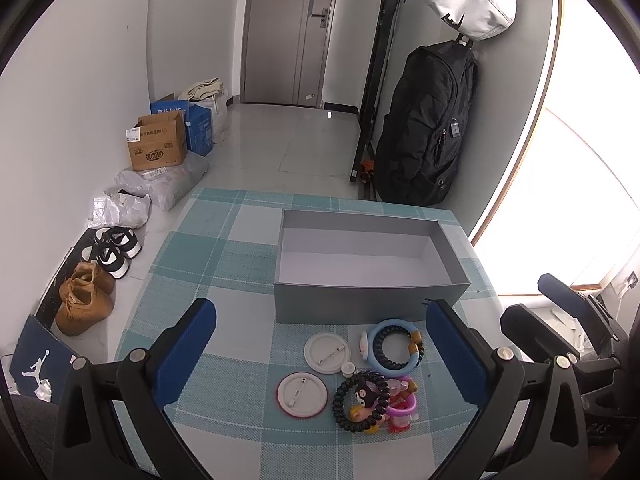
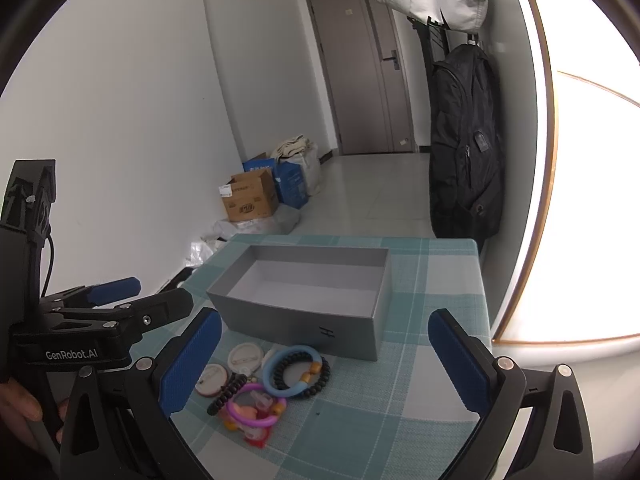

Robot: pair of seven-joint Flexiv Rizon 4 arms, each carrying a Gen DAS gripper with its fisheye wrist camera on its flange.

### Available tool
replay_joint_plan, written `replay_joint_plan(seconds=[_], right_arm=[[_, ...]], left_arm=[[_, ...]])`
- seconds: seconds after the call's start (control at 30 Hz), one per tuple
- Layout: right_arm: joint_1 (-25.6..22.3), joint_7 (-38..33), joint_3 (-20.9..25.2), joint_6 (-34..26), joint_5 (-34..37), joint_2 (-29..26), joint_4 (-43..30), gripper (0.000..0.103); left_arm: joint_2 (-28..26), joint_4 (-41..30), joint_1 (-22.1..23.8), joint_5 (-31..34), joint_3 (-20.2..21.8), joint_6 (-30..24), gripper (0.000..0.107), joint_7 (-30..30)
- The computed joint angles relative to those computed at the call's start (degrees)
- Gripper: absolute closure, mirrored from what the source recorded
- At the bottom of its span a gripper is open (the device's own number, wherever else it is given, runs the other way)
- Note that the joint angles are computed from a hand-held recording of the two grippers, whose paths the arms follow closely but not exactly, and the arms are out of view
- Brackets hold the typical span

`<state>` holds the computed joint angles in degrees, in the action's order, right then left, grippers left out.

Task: Organize jewelry

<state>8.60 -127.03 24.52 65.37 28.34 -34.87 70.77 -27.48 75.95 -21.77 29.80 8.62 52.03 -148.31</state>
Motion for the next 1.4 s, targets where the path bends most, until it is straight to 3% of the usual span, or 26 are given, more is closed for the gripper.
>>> replay_joint_plan(seconds=[0.67,0.83,1.0,1.2,1.4], right_arm=[[0.7,1.2,-0.7,-0.5,-0.8,-0.3,-0.3,0.0],[0.9,3.9,-1.4,-2.1,-1.5,-0.9,-1.4,0.0],[0.7,6.3,-1.9,-4.1,-1.2,-1.6,-2.9,0.0],[0.5,10.4,-2.8,-8.3,-1.1,-2.8,-5.9,0.0],[0.3,12.5,-3.1,-10.9,-0.2,-3.9,-8.0,0.0]], left_arm=[[-0.1,2.5,2.1,-5.3,-1.4,3.8,0.005,2.2],[-0.1,7.4,6.9,-16.6,-6.2,9.4,0.005,9.8],[-0.1,14.6,13.0,-33.0,-14.0,15.5,0.005,21.3],[0.2,19.7,15.4,-47.0,-18.8,17.1,0.012,30.5],[0.2,22.0,15.5,-56.7,-21.4,19.1,0.02,38.1]])
